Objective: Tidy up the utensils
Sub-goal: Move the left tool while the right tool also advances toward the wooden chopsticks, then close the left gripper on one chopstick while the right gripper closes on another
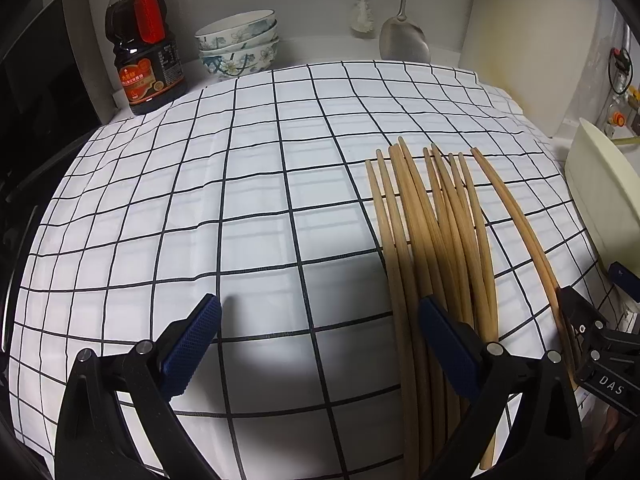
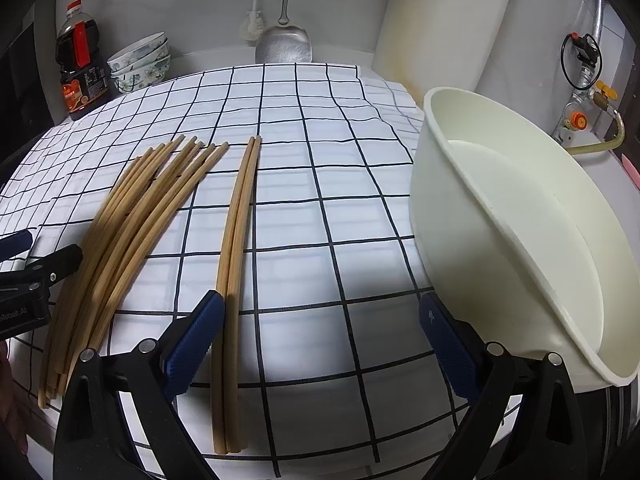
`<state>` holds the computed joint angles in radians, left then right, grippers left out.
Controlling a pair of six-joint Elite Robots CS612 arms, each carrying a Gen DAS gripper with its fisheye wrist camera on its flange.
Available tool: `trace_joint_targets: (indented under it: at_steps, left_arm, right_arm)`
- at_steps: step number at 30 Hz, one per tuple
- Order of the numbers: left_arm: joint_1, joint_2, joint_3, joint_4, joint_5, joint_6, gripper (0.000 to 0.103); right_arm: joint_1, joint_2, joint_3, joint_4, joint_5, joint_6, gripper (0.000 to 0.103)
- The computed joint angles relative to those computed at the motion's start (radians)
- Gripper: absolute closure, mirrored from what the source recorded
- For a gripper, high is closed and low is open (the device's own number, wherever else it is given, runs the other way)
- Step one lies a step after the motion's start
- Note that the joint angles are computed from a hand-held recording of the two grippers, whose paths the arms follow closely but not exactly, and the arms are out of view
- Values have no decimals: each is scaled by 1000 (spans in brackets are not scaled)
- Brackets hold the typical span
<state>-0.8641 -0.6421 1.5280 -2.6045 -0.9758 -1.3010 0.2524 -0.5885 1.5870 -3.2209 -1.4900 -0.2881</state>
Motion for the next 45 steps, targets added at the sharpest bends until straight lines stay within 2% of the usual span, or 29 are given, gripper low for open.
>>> trace_joint_targets:
  at_steps: [6,14,24,27,31,33,35,37,42,45]
  left_arm:
    - [1,5,-9,14,-11,5,6]
    - [2,7,-8,11,-11,5,6]
    - [3,8,-11,18,-11,1,5]
    - [9,10,-12,8,-21,0,5]
    - [13,13,-15,2,-21,-1,6]
    - [14,15,-16,-2,-18,5,8]
    - [12,14,-15,-7,-13,11,14]
    - [10,13,-13,-9,-11,14,18]
    - [8,5,2,-41,-16,22,19]
    - [0,-3,10,-23,24,4,18]
  right_arm:
    - [5,-4,4,14,-8,-45,9]
    - [-1,-6,10,-27,-9,-10,10]
    - [5,3,0,8,-10,-40,10]
    - [5,5,-5,12,10,-37,13]
    - [6,5,-11,24,42,-41,27]
    - [6,6,-13,28,57,-49,32]
    - [3,4,-12,35,75,-51,38]
    - [1,5,-15,39,86,-49,39]
    - [-4,6,-17,47,102,-42,39]
    - [-3,5,-15,46,102,-43,39]
